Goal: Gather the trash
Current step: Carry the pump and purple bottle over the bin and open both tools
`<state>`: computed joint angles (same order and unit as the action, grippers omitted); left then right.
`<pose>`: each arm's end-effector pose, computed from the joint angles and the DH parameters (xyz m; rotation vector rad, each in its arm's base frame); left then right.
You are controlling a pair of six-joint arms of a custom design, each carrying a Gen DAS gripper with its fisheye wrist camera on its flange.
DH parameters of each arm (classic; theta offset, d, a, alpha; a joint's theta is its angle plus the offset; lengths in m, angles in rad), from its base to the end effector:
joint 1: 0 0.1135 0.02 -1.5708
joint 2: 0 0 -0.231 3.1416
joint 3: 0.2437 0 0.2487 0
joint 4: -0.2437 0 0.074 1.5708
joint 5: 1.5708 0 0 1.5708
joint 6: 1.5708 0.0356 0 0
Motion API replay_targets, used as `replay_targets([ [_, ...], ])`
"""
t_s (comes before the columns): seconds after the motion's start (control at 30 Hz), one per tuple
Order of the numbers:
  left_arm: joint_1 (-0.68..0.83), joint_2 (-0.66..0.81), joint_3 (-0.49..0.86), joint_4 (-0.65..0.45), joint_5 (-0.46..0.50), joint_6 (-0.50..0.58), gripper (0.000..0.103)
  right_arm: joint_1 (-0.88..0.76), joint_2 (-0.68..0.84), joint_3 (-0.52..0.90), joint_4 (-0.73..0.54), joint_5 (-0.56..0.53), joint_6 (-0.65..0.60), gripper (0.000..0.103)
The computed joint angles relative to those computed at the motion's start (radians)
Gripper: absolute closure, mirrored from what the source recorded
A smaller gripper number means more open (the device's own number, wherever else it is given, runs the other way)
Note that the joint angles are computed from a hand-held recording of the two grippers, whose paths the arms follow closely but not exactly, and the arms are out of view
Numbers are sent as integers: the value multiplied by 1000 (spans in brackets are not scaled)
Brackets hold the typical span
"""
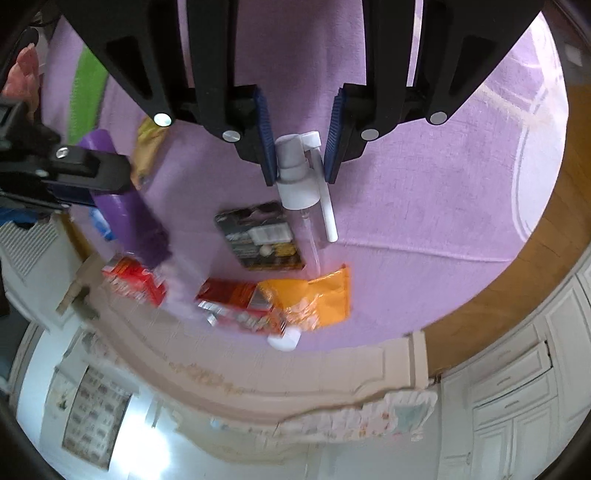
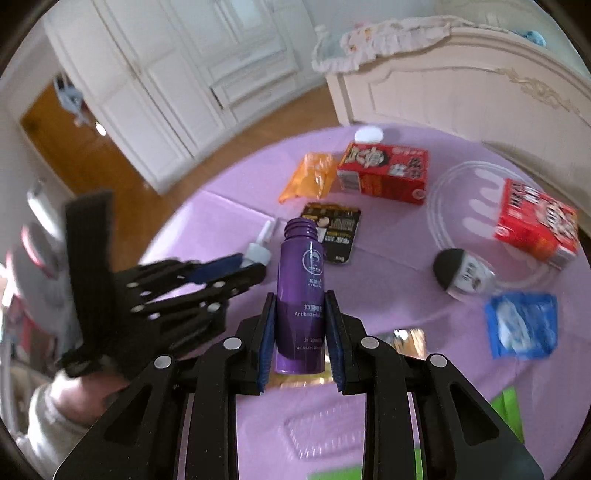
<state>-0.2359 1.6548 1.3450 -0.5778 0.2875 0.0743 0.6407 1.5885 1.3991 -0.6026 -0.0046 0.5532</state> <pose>0.3436 -0.0930 0.2434 0.5034 2.4025 -0.4240 0.2800 0.2090 0.2800 -0.1090 2.4378 0.5675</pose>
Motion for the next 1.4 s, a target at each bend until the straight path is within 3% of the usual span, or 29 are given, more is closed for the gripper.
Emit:
replay_targets([
  [0.23,-12,-227,-134,33,112,-66,77,-64,-410,-355,155,6,86,77],
  [0.33,-87,-294,-137,30,93,-88,77,-110,-563,-460,149,28,121,77],
  [0.57,-361,-206,22,31,-10,-138,77,-396,-897,-627,22,-100,119,77],
  [0.73,-547,-38,182,45,-74,-149,77,-750,-1060,-716,-89,-306,24,77],
  [1.03,-719,338,546,-4,-79,-158,77,-1377,-1045,-862,-150,-695,-255,77],
  [1.4,-785,633,890,-145,-86,-162,77,-1627,-801,-969,-21,-806,-420,77],
])
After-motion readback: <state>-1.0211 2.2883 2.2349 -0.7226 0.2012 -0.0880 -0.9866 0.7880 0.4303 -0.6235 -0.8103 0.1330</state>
